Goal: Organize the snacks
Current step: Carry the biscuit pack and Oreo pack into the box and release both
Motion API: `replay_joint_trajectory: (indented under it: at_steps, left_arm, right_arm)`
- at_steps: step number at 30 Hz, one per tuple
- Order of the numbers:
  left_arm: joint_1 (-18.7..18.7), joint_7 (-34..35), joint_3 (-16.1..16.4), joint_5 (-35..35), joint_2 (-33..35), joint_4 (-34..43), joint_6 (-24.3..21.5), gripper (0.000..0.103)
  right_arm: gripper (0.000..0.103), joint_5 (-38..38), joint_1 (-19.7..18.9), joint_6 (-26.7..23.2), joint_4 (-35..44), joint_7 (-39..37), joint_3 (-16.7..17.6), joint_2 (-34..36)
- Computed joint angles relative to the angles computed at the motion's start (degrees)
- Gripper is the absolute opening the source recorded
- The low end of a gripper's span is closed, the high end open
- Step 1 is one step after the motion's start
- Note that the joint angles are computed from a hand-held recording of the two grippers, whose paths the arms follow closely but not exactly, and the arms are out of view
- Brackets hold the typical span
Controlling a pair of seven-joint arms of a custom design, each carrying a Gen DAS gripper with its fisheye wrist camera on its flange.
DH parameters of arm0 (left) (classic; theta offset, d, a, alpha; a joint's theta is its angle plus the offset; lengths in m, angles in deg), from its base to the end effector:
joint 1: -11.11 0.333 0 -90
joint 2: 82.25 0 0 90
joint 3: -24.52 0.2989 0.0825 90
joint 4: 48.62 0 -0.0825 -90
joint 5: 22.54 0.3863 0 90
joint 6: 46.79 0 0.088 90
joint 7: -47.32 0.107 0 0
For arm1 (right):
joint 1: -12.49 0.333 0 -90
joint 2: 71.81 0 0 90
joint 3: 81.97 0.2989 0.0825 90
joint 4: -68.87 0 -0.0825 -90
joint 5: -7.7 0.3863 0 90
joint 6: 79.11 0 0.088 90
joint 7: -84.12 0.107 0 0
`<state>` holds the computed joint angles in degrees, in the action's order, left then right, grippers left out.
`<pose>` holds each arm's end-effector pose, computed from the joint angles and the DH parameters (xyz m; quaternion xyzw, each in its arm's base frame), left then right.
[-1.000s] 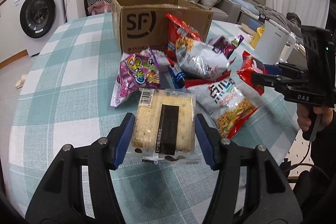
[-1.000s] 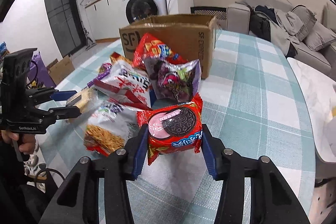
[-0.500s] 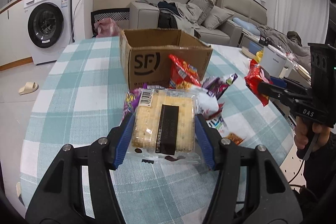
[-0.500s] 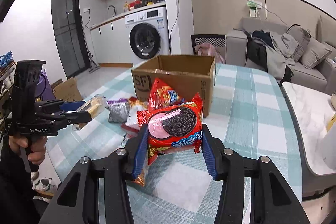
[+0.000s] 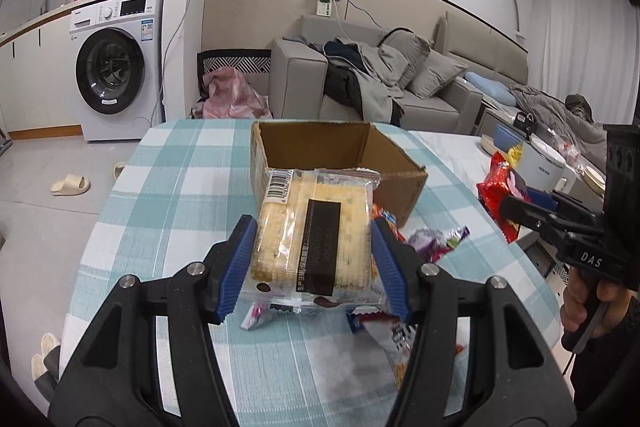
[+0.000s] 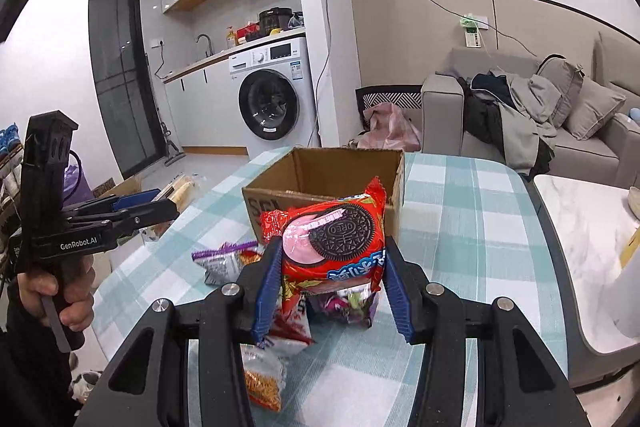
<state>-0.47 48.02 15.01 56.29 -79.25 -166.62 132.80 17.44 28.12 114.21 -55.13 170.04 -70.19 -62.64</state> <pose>0.5038 -0.2847 0.4591 -0.5590 0.6673 -0.4298 0.2397 0.5456 0.2565 0.4341 -0.7068 0.4996 -0.2427 0.4381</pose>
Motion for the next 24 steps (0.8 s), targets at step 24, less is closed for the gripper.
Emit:
replay_joint_trajectory:
  at_steps: [24]
  left_arm:
    - [-5.7, 29.1, 5.9, -27.5, 18.5, 22.0, -4.8, 0.056]
  right_arm:
    - [0.048, 4.0, 8.6, -14.4, 30.4, -3.1, -9.4, 18.1]
